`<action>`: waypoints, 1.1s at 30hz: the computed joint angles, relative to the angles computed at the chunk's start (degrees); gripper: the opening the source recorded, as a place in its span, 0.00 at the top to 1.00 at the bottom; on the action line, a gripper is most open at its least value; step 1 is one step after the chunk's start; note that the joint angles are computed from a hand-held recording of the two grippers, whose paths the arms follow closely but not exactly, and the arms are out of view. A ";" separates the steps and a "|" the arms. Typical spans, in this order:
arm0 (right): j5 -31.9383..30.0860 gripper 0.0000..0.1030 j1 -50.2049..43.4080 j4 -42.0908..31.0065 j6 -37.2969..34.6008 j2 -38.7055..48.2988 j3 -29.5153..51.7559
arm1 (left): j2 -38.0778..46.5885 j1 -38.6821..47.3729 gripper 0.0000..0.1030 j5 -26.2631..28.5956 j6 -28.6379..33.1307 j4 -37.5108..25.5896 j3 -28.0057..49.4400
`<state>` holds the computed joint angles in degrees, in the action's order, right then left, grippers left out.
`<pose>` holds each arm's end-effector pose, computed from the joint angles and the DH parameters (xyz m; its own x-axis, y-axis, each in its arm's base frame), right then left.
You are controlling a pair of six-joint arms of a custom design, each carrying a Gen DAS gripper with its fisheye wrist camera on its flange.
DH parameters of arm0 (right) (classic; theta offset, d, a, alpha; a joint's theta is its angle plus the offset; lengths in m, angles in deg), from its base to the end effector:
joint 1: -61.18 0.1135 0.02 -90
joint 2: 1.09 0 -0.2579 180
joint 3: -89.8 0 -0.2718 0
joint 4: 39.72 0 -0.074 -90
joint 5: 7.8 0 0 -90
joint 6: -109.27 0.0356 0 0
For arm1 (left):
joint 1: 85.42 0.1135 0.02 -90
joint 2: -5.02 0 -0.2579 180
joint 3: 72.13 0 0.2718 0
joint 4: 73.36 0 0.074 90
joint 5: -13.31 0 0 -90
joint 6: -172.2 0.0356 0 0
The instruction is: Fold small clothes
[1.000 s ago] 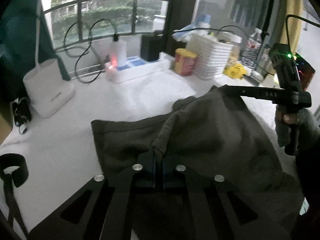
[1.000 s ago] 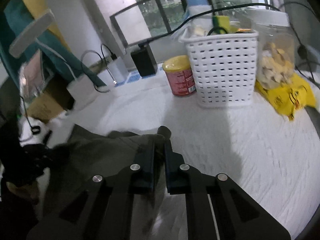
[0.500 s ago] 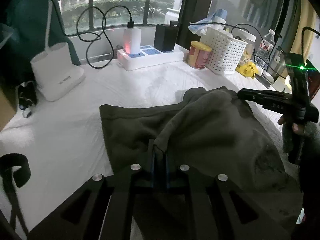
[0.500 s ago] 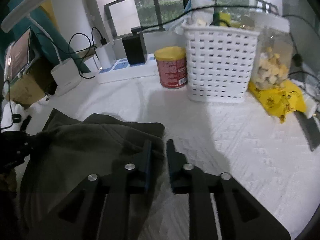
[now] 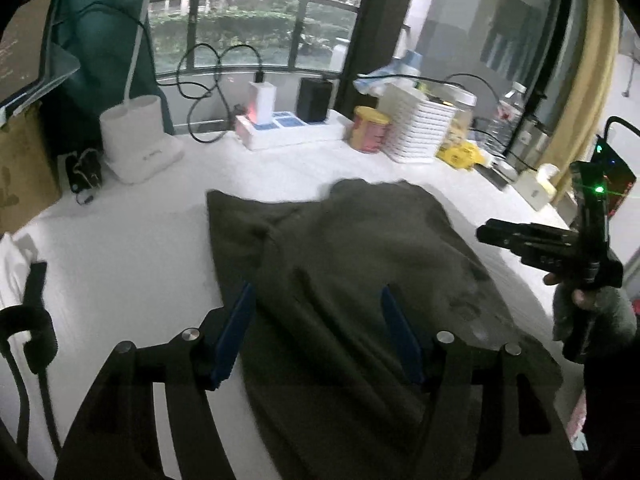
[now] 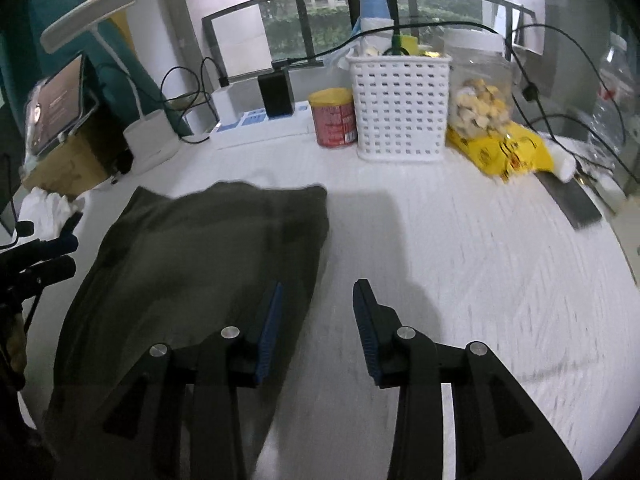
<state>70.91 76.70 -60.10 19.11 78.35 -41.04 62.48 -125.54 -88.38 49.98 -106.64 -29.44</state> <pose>0.2645 0.0807 0.1458 -0.7441 -0.2095 -0.6343 -0.3841 0.9111 0.1496 0.1705 -0.1342 0.1807 -0.7624 -0.0403 -0.6459 0.1430 0.9629 -0.2289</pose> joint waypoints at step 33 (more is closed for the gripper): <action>8.45 0.62 12.14 -28.91 12.27 -51.60 -23.44 | -8.59 -40.96 0.96 -12.96 -21.98 -6.93 -4.99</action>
<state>79.36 88.84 -89.00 31.38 26.75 -64.48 53.89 -166.50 -101.34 28.00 -113.57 -34.43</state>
